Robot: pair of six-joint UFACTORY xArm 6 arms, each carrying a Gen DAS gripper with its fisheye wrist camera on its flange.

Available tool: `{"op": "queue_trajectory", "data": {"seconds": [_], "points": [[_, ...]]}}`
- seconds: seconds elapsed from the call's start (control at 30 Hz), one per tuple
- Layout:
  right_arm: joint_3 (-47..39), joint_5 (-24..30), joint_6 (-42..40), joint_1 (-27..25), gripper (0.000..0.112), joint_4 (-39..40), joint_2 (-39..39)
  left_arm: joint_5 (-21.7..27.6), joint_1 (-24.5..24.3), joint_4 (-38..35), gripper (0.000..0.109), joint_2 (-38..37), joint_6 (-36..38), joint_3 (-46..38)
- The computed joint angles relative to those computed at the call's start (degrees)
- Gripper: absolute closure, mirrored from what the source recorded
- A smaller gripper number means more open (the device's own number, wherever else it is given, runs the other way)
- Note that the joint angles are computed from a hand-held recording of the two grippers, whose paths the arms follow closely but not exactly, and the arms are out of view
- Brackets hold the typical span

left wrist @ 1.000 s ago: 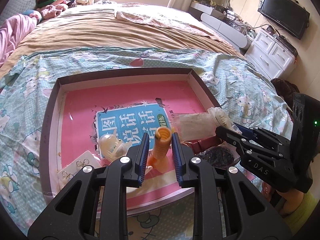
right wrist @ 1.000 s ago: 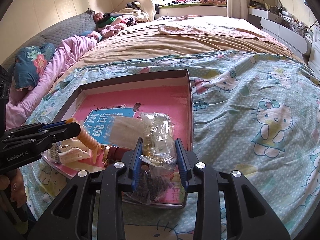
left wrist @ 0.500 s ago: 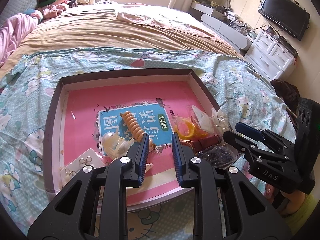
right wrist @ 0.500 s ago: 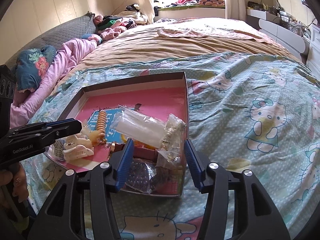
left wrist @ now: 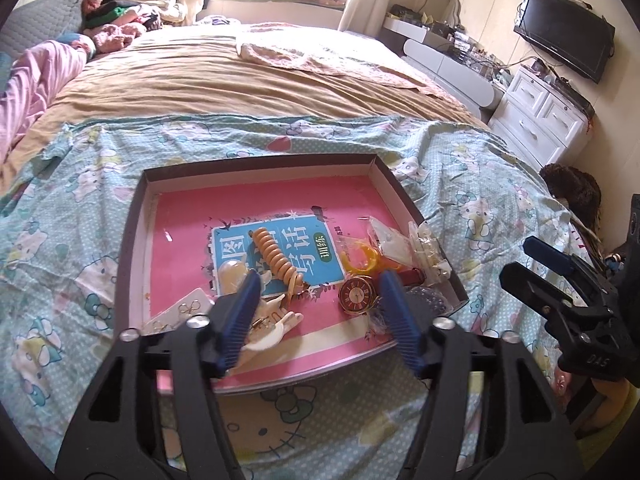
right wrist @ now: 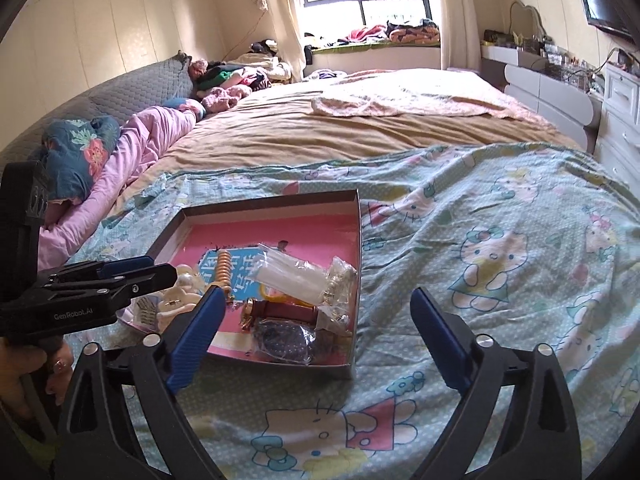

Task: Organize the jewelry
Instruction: 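Lower coiled hair tie into tray with left tool while right tool drops gold-item bag, then open both tools and pull them back from the tray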

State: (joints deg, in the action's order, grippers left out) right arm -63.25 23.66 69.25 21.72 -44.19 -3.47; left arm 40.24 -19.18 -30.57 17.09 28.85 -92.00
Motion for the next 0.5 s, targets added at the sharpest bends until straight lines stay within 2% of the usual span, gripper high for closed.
{"op": "queue_trajectory", "data": {"seconds": [0.1, 0.23, 0.3, 0.4, 0.5], "points": [[0.7, 1.0, 1.3, 1.0, 0.016, -2.1, -1.7, -2.0, 0.2, -0.8, 0.034, -3.2, 0.6, 3.7], [1.9, 2.2, 2.8, 2.4, 0.015, -3.9, -3.7, -3.7, 0.6, -2.7, 0.027, -7.2, 3.0, 8.3], [2.5, 2.4, 3.6, 3.0, 0.015, -4.4, -4.5, -4.5, 0.9, -3.2, 0.021, -9.5, 3.8, 11.0], [3.2, 3.4, 4.5, 4.4, 0.015, -5.3, -5.6, -5.7, 1.3, -3.8, 0.016, -12.7, 4.7, 14.9], [4.3, 4.2, 5.1, 6.0, 0.015, -5.4, -6.5, -7.3, 1.9, -4.3, 0.015, -16.1, 5.4, 19.5]]}}
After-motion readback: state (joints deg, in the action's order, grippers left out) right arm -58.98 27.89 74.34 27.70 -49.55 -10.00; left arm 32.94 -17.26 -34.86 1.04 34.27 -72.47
